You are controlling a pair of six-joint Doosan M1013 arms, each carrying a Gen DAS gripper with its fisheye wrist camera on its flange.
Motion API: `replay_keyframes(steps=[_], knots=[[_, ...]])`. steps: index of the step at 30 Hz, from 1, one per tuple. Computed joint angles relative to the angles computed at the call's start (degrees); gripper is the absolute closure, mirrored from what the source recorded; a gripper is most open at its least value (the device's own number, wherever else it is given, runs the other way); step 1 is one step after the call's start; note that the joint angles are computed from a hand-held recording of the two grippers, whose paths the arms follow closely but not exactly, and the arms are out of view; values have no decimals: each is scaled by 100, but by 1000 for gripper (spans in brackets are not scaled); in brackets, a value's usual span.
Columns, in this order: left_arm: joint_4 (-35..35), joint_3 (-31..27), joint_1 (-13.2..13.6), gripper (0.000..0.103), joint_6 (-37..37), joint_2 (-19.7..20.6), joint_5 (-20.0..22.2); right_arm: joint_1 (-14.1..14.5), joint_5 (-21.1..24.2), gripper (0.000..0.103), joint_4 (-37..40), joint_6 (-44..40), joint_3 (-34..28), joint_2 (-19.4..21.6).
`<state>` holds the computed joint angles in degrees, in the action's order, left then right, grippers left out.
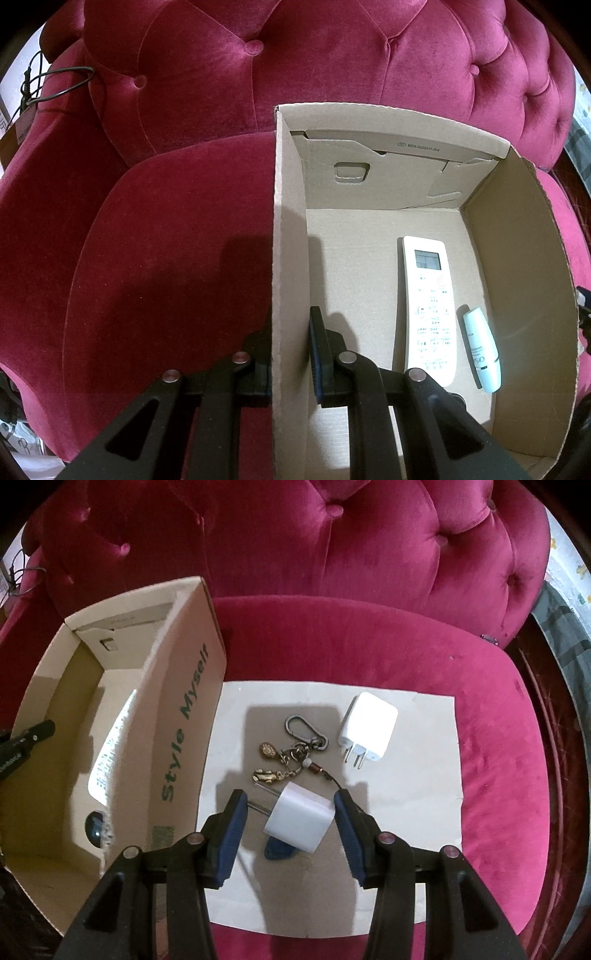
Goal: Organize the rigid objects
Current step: 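Lift the charger with the right gripper and carry it into the box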
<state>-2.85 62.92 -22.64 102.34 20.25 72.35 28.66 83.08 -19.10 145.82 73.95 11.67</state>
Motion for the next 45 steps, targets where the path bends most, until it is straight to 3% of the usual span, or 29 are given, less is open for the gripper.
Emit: replay_keyframes(steps=[18,45], knots=[[8,-24,-4,87,-5,5,22,21,141,51,-252,-249,-567,162],[20,-27,-15,87,-10,3,28,130,62,51,-63,-943,-1861,978]])
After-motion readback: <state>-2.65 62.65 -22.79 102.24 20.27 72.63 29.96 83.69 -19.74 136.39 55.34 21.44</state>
